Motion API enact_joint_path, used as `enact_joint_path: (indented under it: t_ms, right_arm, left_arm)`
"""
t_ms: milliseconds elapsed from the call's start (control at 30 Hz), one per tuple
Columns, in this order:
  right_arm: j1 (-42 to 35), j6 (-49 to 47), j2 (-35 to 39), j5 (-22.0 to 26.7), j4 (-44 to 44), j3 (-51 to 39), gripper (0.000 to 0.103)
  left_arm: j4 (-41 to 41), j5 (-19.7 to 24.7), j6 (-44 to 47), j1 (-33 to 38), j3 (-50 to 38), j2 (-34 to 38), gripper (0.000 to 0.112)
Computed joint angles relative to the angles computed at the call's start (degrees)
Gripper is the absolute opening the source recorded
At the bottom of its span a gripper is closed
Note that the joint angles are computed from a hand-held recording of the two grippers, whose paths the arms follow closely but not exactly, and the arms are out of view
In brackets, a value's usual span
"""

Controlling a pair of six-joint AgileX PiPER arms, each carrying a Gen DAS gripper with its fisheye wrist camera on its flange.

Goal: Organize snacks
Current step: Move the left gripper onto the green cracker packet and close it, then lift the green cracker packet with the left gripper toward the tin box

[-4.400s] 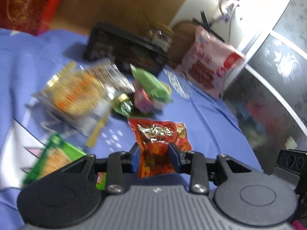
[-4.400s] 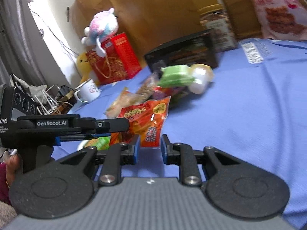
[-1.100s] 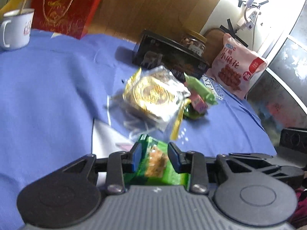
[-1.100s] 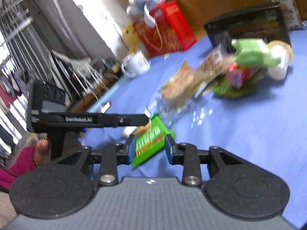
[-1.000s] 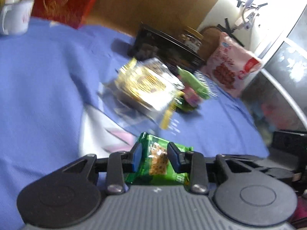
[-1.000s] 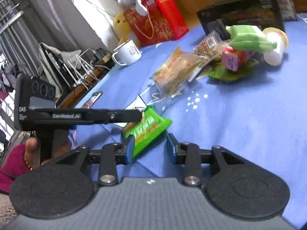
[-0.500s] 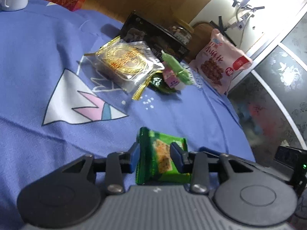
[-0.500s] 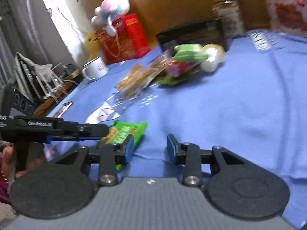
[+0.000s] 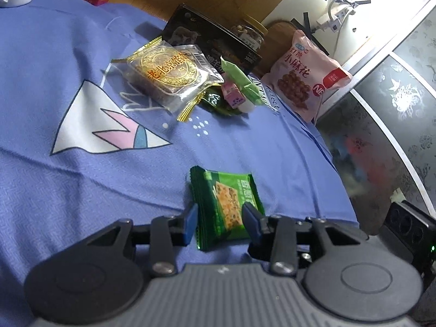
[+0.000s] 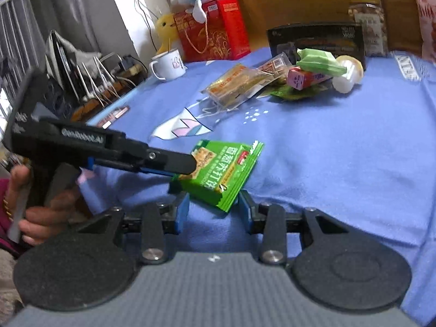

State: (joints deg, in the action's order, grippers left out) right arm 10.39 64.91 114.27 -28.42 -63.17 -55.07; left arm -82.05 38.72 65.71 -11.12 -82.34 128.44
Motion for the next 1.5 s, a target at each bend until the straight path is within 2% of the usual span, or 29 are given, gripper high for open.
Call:
enact_joint_path:
  t_ms: [67,167,233,333,567,800,967,1067,1200,1300,1367,1500]
  right_arm:
    - [0.1,-1.2,0.0,0.5,1.2,0.0,0.039]
    - [1.0,-8.7,-0.9,2.6,9.0,1.4,0.034]
    - [1.4,-12.3,-1.2,3.4,12.3,1.7,0.027]
    - [1.6,-16.7,-1.3,3.9,16.3,2.3,0.023]
    - [0.5,-23.4,-1.3,3.3,24.0,3.1,0.023]
    - [-0.5,-21.6,1.0,3.0,22.3,0.3,0.023]
    - [-1.8,-19.8,2.5,1.1,20.4,-0.9,0.023]
    - [-2.6,-19.6,3.5,0.0,19.4,-1.8,0.026]
    - [-1.5,-24.9,4.4,4.0,19.8,-5.1,0.028]
    - [-0.8,-29.1,5.2,6.1,22.7,-6.9,0.028]
    - [-0.4,-33.0,5.5,5.5,27.2,-6.4,0.028]
    - [-1.1,-34.4,6.1,1.2,31.0,-4.4,0.028]
  left_arm:
    - [0.1,0.4,-0.3,0.1,-0.6,0.4,0.036]
    - [2.1,0.6,-2.2,-0.8,-3.2,1.5,0.034]
    - [3.7,-0.2,-2.9,-2.0,-5.3,2.3,0.034]
    - [6.6,-2.0,-4.9,-4.0,-8.2,3.2,0.034]
    - [9.4,-2.1,-7.5,-5.7,-12.4,5.0,0.034]
    - [11.6,-2.5,-10.1,-6.0,-17.0,7.4,0.034]
    - [10.8,-3.0,-9.1,-6.0,-18.6,8.6,0.034]
    - [13.7,-3.3,-11.4,-6.3,-21.2,9.7,0.034]
    - [20.2,-2.2,-17.5,-6.6,-28.7,13.1,0.035]
    - [21.1,-0.9,-20.0,-6.3,-33.1,15.6,0.035]
    - [18.9,-1.9,-17.4,-6.3,-31.6,15.2,0.035]
    - [11.7,-4.5,-8.7,-6.4,-25.8,13.1,0.036]
